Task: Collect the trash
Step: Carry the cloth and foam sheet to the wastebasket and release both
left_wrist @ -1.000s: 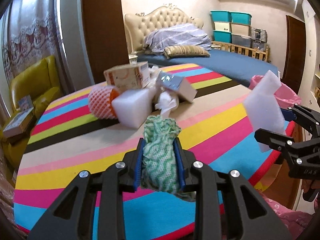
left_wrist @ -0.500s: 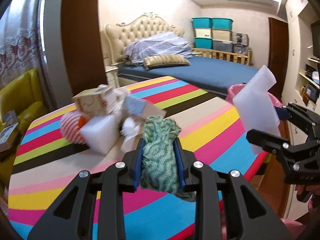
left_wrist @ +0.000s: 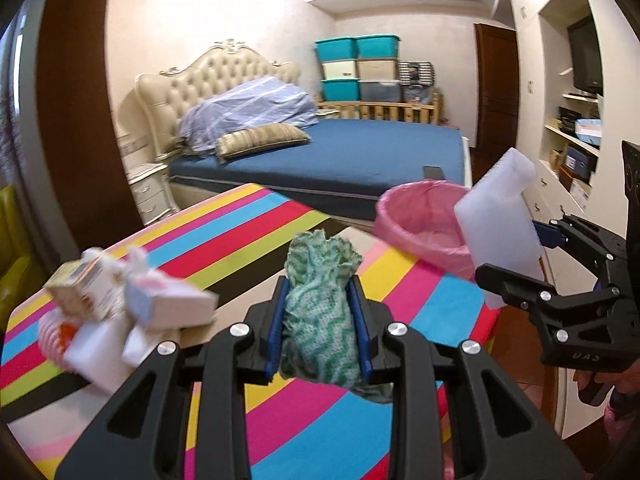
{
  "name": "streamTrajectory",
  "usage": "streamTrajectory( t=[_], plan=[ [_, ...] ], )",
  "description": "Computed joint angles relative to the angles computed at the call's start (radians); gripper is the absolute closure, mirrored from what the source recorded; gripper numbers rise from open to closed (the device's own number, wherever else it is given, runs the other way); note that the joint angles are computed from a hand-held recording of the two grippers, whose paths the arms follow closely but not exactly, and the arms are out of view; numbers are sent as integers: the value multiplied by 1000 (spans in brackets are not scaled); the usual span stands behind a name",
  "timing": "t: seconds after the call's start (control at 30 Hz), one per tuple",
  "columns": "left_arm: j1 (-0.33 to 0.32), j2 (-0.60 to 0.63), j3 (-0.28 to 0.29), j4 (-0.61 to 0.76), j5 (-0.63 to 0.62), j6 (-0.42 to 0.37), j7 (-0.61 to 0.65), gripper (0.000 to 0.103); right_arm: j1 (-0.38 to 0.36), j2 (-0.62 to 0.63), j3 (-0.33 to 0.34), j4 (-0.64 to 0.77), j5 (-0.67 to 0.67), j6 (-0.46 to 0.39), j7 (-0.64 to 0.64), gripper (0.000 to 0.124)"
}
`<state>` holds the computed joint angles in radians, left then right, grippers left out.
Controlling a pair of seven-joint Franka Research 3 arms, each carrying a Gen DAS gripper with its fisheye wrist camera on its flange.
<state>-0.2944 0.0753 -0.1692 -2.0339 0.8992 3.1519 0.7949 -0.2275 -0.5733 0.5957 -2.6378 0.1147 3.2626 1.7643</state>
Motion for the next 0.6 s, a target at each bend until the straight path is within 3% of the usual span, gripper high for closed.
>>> streamTrajectory(
  t=[0.17, 0.33, 0.47, 0.6],
  plan=[
    [63, 111, -151, 100, -334, -35, 342, 74, -73, -16, 1, -21, -5, 4, -4, 59],
    [81, 264, -264, 287, -523, -104, 554, 74, -148, 7, -4, -21, -5, 20, -27, 59],
    [52, 392, -303, 471, -609, -183, 661, 73, -207, 60, -9, -4, 5, 54, -65, 59],
    [-42, 528, -254, 688, -637, -263, 711, 73, -233, 126, -29, 22, 46, 83, -113, 58]
  ],
)
